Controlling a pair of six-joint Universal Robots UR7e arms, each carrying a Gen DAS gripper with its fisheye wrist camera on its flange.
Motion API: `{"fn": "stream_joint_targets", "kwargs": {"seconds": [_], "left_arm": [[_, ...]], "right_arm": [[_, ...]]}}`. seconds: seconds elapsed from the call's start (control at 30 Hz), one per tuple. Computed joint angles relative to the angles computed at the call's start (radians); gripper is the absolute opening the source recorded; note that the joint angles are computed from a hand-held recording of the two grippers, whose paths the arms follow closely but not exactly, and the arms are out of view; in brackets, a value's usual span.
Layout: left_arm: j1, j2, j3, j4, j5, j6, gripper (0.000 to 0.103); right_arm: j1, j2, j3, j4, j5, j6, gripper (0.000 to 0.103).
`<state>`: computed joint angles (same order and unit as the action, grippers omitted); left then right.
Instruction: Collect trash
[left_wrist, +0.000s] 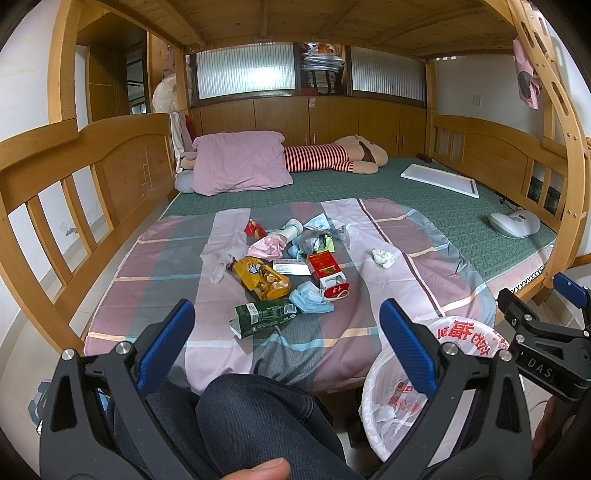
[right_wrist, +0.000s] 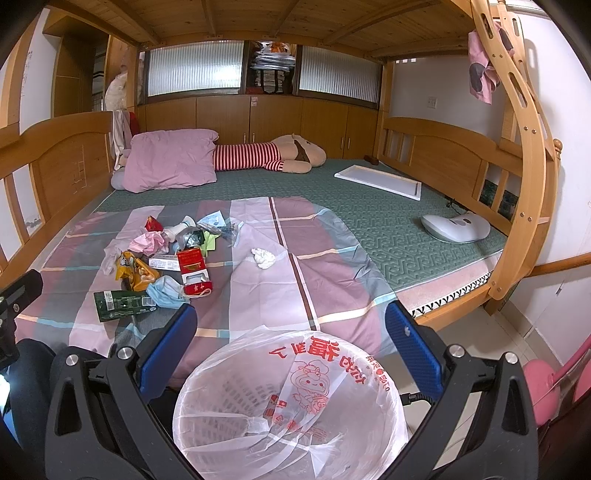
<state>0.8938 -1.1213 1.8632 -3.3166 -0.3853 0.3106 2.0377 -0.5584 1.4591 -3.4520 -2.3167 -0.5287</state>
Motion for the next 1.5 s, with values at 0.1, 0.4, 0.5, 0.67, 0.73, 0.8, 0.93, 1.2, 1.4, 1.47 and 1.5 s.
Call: {"fn": "stream_joint_targets", "kwargs": {"seconds": [0.1, 0.4, 0.5, 0.67, 0.73, 0.8, 0.93, 1.2, 1.4, 1.47, 1.5], "left_arm": [[0.011, -0.005, -0.001, 0.029, -0.026, -0.022, 0.100], [0.285, 0.019, -0.270, 0.364, -0.250, -0.263, 0.090], [0.360, 0.040, -0.380, 0.483, -0.270, -0.370, 0.069], [0.426, 0.102, -0.510, 0.654, -0.366, -0.387, 0.070], [0.451, 0.110, -0.516, 0.673, -0.468, -0.368, 0.078], [0.472, 0.107, -0.515, 0.719, -0.574, -0.351, 0.085], [0.487, 0.103, -0.559, 0.866, -0.708, -0.314, 0.094], [0.465, 0.200, -0.674, 1.101, -0.488, -0.167, 0.077], [0.474, 0.217, -0.696, 1.139, -0.490, -0.190, 0.025], [0.475, 0.205, -0.682, 1.113, -0.510, -0.181, 0.022], [0.475, 0.196, -0.669, 1.095, -0.512, -0.175, 0.022]], "right_arm": [[-0.001, 0.003, -0.002, -0.010, -0.005, -0.004, 0.100], [-0.071, 0.009, -0.047, 0.183, 0.043, 0.180, 0.100], [-0.076, 0.050, -0.112, 0.282, 0.047, 0.213, 0.093], [-0.058, 0.156, -0.282, 0.483, 0.074, 0.267, 0.081], [-0.050, 0.198, -0.352, 0.520, 0.072, 0.283, 0.081], [-0.044, 0.231, -0.410, 0.540, 0.062, 0.296, 0.081], [-0.039, 0.300, -0.532, 0.614, 0.020, 0.323, 0.081], [-0.034, 0.402, -0.715, 0.751, -0.029, 0.391, 0.081], [-0.023, 0.449, -0.783, 0.795, -0.042, 0.382, 0.081], [-0.019, 0.460, -0.795, 0.800, -0.052, 0.369, 0.081], [-0.018, 0.463, -0.799, 0.801, -0.055, 0.366, 0.081]]}}
